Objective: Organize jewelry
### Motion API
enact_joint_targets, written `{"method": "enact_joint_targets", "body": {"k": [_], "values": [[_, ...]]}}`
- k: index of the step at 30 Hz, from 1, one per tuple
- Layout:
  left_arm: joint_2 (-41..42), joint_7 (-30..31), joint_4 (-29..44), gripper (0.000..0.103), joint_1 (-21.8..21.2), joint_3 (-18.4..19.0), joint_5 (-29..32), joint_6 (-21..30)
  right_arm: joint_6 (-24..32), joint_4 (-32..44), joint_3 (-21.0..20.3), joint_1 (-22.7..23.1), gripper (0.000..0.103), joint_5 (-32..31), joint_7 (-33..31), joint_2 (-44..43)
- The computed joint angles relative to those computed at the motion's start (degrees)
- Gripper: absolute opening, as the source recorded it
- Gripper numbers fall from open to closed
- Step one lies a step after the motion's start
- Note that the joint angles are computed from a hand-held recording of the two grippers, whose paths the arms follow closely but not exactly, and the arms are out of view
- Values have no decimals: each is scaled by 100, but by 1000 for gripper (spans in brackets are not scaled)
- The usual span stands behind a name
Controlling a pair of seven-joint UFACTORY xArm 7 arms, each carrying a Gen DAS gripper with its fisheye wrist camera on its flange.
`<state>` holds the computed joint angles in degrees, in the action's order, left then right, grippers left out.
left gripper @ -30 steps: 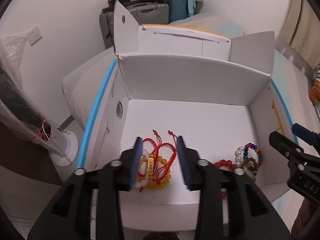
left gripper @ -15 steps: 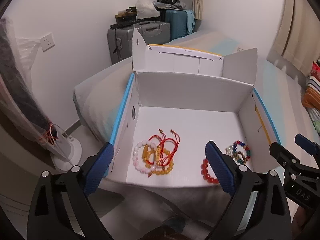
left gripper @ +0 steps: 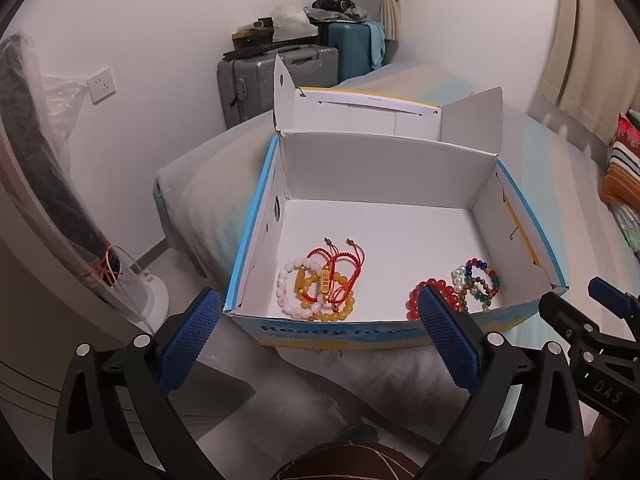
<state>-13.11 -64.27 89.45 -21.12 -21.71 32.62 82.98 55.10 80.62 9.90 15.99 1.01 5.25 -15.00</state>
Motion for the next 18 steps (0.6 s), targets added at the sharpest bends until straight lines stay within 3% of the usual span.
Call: {"method": "enact_joint_targets", "body": {"k": [18], "values": [[0,83,-68,97,-25,26,-81,-96,-61,-18,-6,-10,86,3,5,-27]]}}
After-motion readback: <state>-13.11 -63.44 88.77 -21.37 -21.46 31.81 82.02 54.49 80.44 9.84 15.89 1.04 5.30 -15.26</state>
